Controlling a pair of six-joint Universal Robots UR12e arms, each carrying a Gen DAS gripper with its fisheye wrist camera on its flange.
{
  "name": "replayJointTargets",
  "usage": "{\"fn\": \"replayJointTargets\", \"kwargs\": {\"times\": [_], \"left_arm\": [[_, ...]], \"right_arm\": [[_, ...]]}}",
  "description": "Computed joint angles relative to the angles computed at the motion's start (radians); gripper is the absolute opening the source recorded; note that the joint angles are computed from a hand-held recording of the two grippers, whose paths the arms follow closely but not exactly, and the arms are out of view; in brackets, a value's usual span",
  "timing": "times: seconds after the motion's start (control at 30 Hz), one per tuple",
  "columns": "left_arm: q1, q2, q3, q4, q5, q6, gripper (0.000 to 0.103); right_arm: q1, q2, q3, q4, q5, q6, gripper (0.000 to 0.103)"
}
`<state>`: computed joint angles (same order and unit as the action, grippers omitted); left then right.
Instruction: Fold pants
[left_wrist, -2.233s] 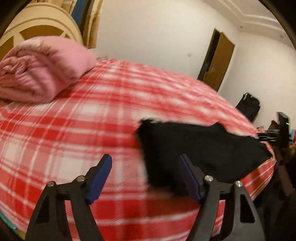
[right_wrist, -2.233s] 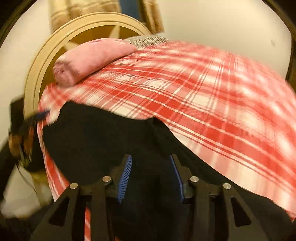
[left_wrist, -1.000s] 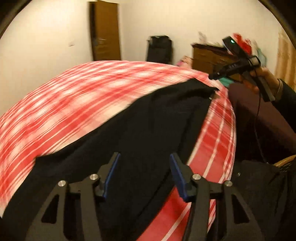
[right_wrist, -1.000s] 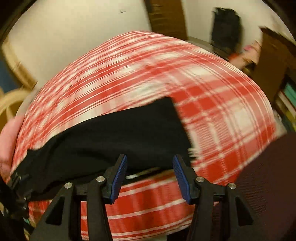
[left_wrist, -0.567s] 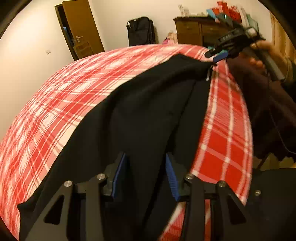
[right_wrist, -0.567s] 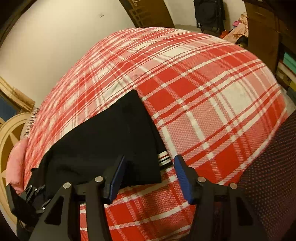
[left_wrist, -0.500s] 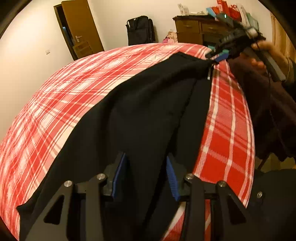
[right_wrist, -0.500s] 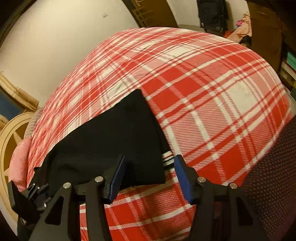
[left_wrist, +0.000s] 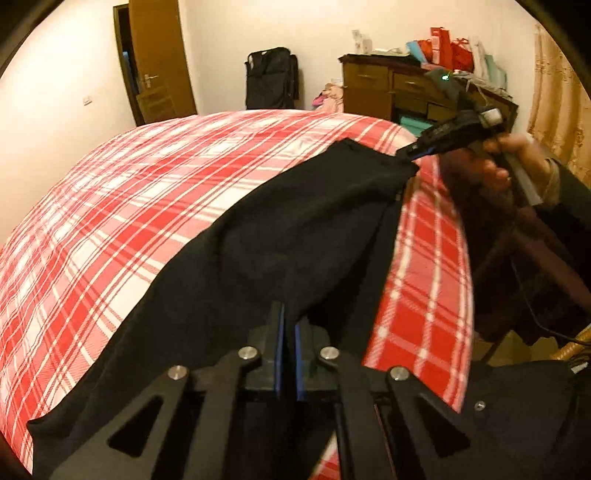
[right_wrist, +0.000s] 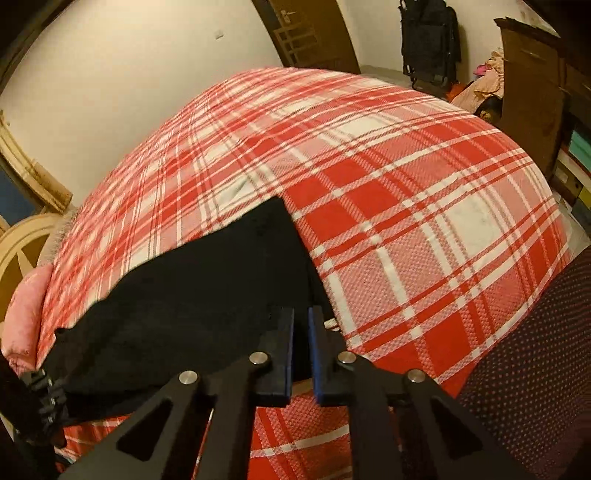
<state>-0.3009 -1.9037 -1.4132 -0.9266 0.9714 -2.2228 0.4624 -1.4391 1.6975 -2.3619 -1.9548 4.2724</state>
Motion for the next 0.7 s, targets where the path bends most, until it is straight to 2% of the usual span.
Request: {"fn": "replayJointTargets", "kwargs": {"times": [0.03,0.07,0.1,0.17,0.23,0.33,0.37,0.43,0.47,0.5,0.57,0.7], "left_arm": [[0.002,0.002,0.002,-0.025,-0.011,0.013,0.004],[0.004,0.004,0.006,-0.055,-0.026,0.027,0.004],[0.006,0.01,0.004,-0.082,-0.034,0.053,0.004],[0.002,0.019,-0.007,-0.098,-0.021,0.114,0.004],[-0.009,0.024,-0.021,-0.092,0.022,0.164,0.004],[-0.016,0.015,-0.017,-0.108,0.047,0.17,0.004],[-0.017,0.013,-0.017,-0.109,0.048,0.168,0.004],[-0.017,0.009,-0.013,-0.118,0.047,0.16,0.004],[-0.016,0.008,-0.012,-0.123,0.042,0.16,0.004],[-0.014,0.008,-0.013,-0.124,0.035,0.162,0.004],[-0.008,0.01,-0.011,-0.14,0.017,0.167,0.004],[0.005,0.016,-0.007,-0.173,-0.03,0.171,0.004]], "right_arm": [[0.001,0.0,0.001,-0.002,-0.025,-0.003,0.008],[0.0,0.001,0.001,-0.016,-0.037,-0.017,0.015],[-0.006,0.004,0.002,-0.037,-0.032,-0.042,0.039],[-0.018,0.013,-0.001,-0.074,-0.029,-0.077,0.068],[-0.033,0.031,-0.014,-0.094,-0.033,-0.098,0.068],[-0.053,0.068,-0.06,-0.038,-0.063,-0.138,0.068],[-0.066,0.077,-0.065,-0.035,-0.048,-0.14,0.066],[-0.084,0.089,-0.071,-0.047,-0.003,-0.159,0.042],[-0.083,0.095,-0.078,-0.041,-0.01,-0.17,0.017],[-0.083,0.102,-0.09,-0.032,-0.012,-0.188,0.0],[-0.077,0.113,-0.115,-0.007,-0.017,-0.214,0.0],[-0.065,0.136,-0.162,0.068,-0.092,-0.225,0.0]]}}
